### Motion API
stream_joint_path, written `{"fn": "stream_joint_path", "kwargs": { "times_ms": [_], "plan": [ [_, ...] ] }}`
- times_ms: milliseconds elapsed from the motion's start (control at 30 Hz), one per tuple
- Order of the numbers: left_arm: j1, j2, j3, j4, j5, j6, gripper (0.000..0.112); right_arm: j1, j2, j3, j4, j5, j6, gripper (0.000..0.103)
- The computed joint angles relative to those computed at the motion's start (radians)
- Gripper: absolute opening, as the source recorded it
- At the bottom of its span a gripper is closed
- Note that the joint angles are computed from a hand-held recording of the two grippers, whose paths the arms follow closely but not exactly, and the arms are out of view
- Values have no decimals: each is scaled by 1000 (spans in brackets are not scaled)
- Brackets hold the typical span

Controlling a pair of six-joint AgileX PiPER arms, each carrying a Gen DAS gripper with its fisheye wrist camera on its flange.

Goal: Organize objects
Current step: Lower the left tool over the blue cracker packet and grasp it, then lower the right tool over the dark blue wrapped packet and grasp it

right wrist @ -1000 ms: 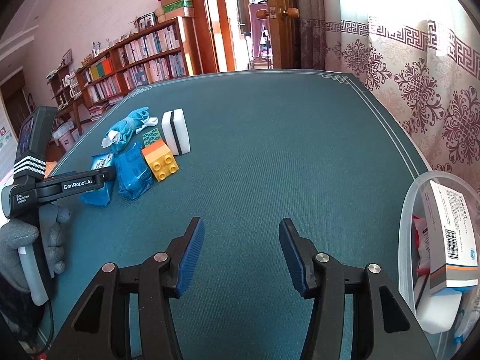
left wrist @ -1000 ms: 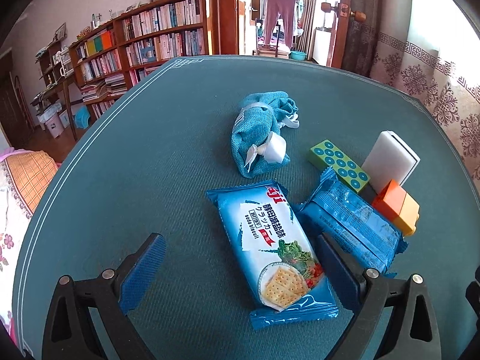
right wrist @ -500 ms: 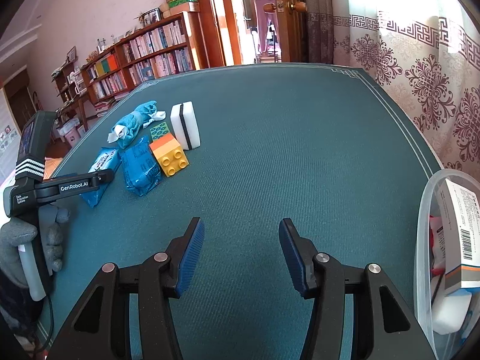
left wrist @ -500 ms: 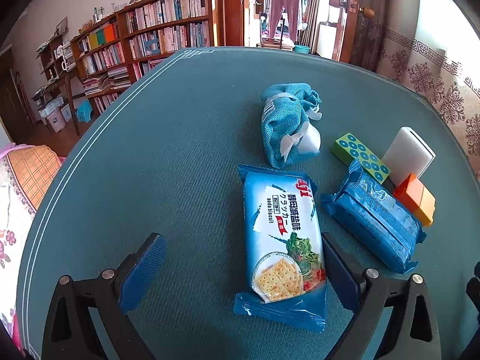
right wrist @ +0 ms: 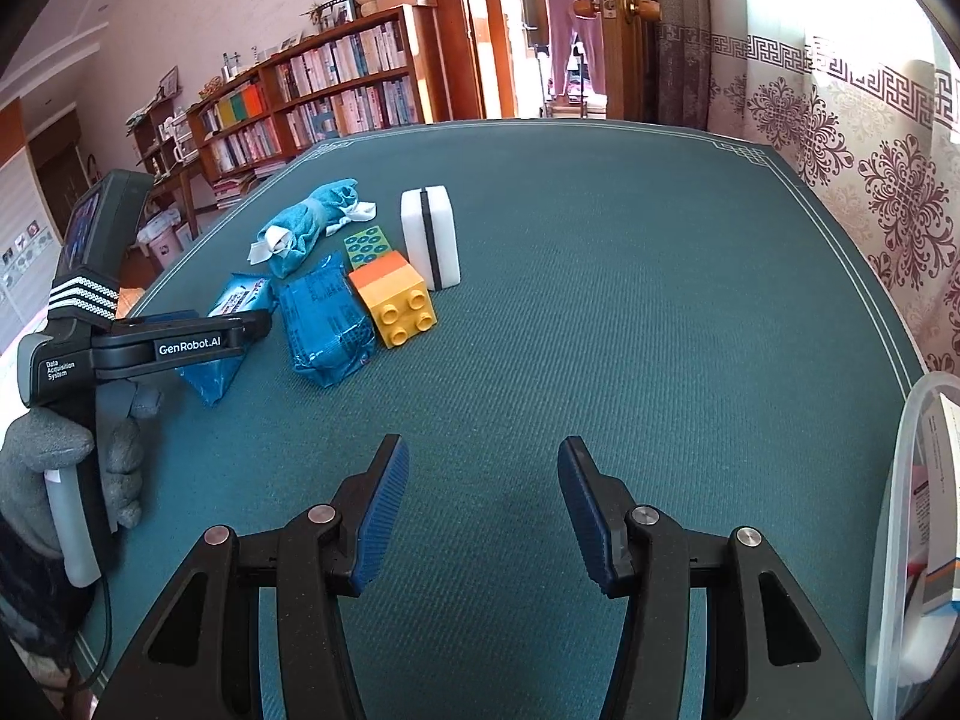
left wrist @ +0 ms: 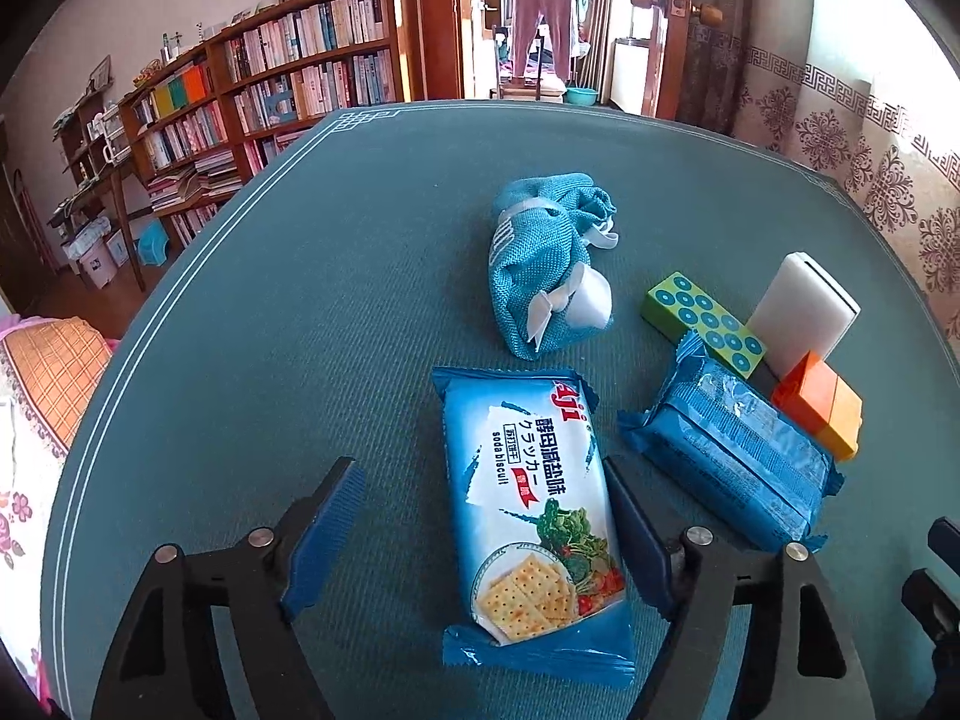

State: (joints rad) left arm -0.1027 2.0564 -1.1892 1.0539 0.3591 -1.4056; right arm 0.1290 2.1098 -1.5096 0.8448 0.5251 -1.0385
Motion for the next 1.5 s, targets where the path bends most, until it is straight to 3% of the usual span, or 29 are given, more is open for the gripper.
{"fn": "stream_joint_path", "kwargs": {
  "times_ms": [200, 267, 433, 833, 1067, 1333, 1500],
  "plan": [
    [2, -21, 25, 9, -48, 14, 48, 14, 28, -47, -8, 46, 27, 54],
    [5, -26, 29, 2, -56, 22, 45, 19, 32, -55, 5, 59, 14, 54],
    [16, -37, 38, -26, -82, 51, 45, 35, 52, -91, 32, 91, -12, 54],
    [30, -85, 85, 89, -96, -61, 45, 104, 141, -250, 7, 151, -7, 54],
    [40, -84, 86, 68, -105, -51, 45, 133, 225, -391, -26, 200, 30, 66],
    [57, -96, 96, 63, -118, -49, 45, 159, 284, -493, -101, 190, 73, 68],
    [70, -100, 97, 63, -115, -59, 45, 159, 355, -625, -132, 261, 146, 74]
  ]
}}
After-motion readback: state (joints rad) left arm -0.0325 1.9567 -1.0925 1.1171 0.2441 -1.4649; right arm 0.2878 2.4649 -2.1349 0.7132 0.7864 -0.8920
